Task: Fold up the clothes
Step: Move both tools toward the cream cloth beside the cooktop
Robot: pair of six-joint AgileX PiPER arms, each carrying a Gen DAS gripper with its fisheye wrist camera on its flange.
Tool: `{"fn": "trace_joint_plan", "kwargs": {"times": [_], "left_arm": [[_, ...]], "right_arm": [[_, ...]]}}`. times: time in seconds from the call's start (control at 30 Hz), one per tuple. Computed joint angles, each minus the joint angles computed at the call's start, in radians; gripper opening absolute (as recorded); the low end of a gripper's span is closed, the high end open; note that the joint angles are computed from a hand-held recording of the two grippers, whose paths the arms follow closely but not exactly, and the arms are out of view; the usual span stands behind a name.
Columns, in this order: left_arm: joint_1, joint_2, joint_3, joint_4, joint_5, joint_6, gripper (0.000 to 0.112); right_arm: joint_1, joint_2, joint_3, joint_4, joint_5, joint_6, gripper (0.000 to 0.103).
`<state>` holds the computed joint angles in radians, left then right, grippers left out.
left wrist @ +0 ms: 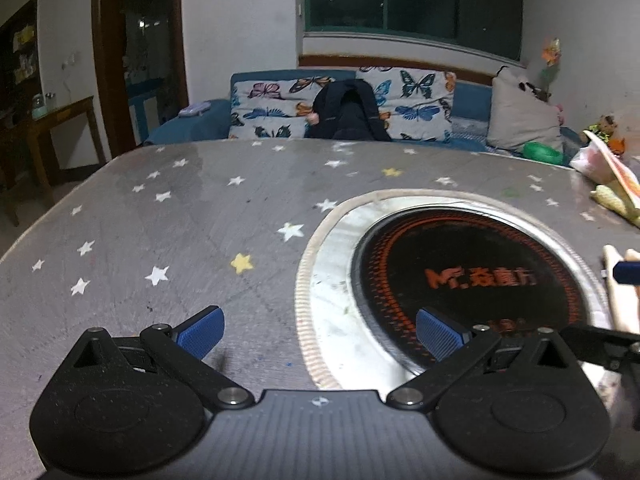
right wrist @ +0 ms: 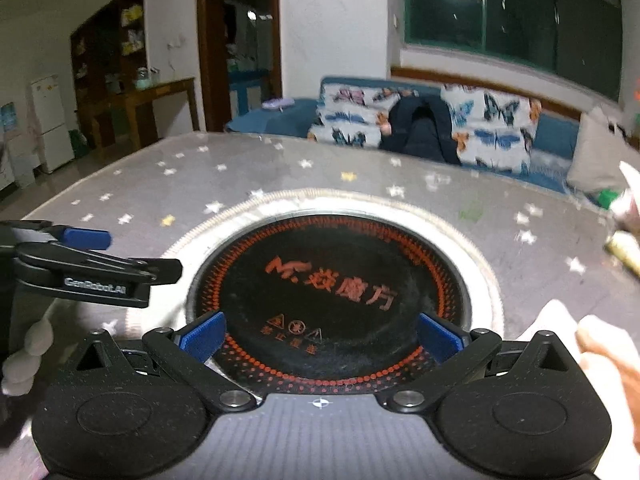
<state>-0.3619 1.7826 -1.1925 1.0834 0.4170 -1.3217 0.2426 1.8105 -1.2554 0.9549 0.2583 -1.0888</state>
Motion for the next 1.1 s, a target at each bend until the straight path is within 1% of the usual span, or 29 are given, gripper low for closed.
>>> {"fn": "trace_joint_plan", "kwargs": {"times": [0.17,0.27,0.43,0.47,0.5,0.53,0.57,0.6,0.63,0.7,0.8,0.83,0.9,0.97,1.03,1.1], "left_arm": [[-0.041,-0.043,0.012,-0.025,0.004,0.028,0.103],[-0.073,-0.062,0.011,-0.057,0.014,0.066,0.103],[-0.122,-0.089,0.010,-0.110,0.008,0.116,0.103],[-0.133,-0.097,0.012,-0.117,0.004,0.121,0.103],[-0.143,-0.102,0.012,-0.118,0.002,0.122,0.103],[-0.154,-0.106,0.011,-0.121,0.000,0.126,0.103],[-0.166,-0.108,0.007,-0.129,-0.002,0.137,0.103],[-0.177,-0.110,0.002,-0.142,-0.002,0.152,0.103],[-0.185,-0.111,-0.003,-0.157,-0.002,0.170,0.103],[-0.204,-0.112,-0.012,-0.187,0.002,0.203,0.103],[-0.232,-0.105,-0.032,-0.226,0.011,0.243,0.103],[-0.240,-0.102,-0.039,-0.239,0.014,0.256,0.103],[-0.256,-0.097,-0.052,-0.261,0.018,0.278,0.103],[-0.277,-0.089,-0.066,-0.270,0.024,0.299,0.103],[-0.295,-0.078,-0.082,-0.271,0.037,0.310,0.103],[-0.306,-0.061,-0.108,-0.302,0.047,0.350,0.103]], "right_arm": [[-0.030,-0.123,0.088,0.173,0.012,-0.210,0.103],[-0.064,-0.208,0.158,0.341,0.032,-0.391,0.103],[-0.157,-0.349,0.290,0.619,0.130,-0.651,0.103],[-0.178,-0.372,0.317,0.656,0.148,-0.673,0.103],[-0.202,-0.386,0.335,0.653,0.173,-0.656,0.103],[-0.225,-0.390,0.342,0.610,0.200,-0.610,0.103],[-0.242,-0.391,0.339,0.528,0.218,-0.535,0.103],[-0.255,-0.396,0.340,0.462,0.225,-0.478,0.103],[-0.265,-0.409,0.351,0.437,0.223,-0.460,0.103],[-0.295,-0.448,0.393,0.479,0.224,-0.510,0.103],[-0.371,-0.502,0.447,0.525,0.289,-0.550,0.103],[-0.395,-0.510,0.451,0.491,0.314,-0.524,0.103],[-0.418,-0.525,0.459,0.434,0.320,-0.490,0.103],[-0.446,-0.547,0.482,0.428,0.321,-0.497,0.103],[-0.504,-0.565,0.496,0.416,0.365,-0.485,0.103],[-0.548,-0.571,0.499,0.393,0.401,-0.450,0.103]]}}
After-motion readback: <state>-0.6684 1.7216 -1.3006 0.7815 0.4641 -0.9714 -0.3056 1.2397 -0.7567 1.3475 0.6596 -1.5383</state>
